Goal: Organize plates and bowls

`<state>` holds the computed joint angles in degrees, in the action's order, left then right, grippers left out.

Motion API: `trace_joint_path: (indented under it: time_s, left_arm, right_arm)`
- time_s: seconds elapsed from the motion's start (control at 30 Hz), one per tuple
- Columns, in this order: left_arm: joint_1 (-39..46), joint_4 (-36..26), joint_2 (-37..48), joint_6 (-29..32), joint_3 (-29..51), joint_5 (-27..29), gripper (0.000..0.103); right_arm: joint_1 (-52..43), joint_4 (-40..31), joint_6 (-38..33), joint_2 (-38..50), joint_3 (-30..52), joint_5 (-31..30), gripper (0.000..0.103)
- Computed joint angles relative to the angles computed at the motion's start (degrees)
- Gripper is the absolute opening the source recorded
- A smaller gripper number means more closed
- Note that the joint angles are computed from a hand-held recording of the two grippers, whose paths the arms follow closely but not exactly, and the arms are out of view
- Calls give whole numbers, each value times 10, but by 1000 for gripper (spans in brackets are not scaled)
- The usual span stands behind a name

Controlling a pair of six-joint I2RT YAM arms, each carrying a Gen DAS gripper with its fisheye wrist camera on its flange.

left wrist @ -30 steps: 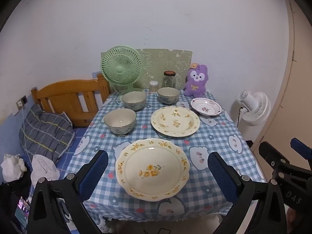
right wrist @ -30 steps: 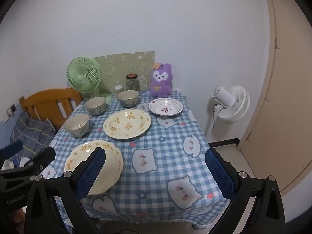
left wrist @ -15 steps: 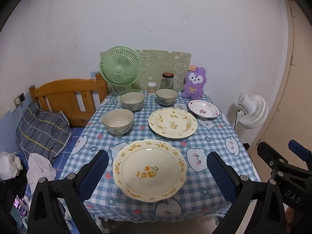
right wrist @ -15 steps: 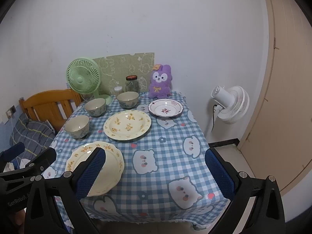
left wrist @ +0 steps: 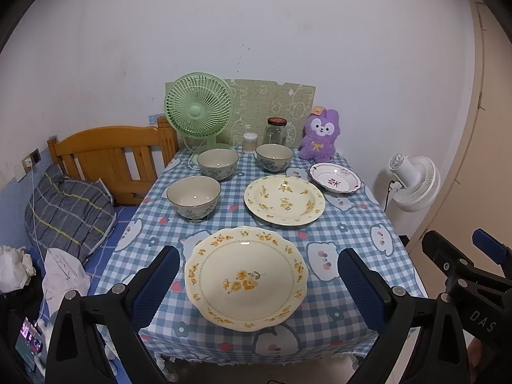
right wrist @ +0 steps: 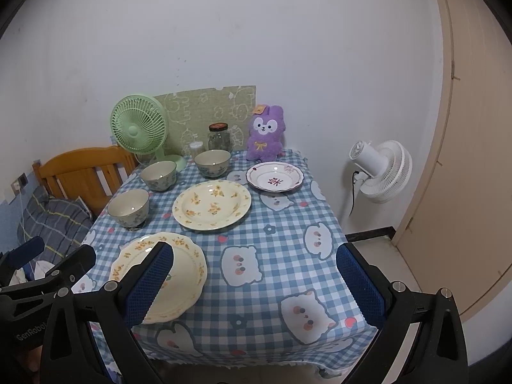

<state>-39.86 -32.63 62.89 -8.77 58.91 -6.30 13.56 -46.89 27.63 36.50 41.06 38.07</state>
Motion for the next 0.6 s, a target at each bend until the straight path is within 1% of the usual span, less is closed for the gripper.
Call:
trace_joint_path:
  time_s: [0.23,0.37,0.6]
  left_arm:
    - [10,4,3,3,3,7,99]
    - [23,14,2,4,2,23,98]
    - [22,21,8,-1,4,15,98]
  right_arm:
    - [10,9,3,8,-3,8,102]
    - [12,17,2,9,-5,9,102]
    - [5,29,-9,16,-2,2,102]
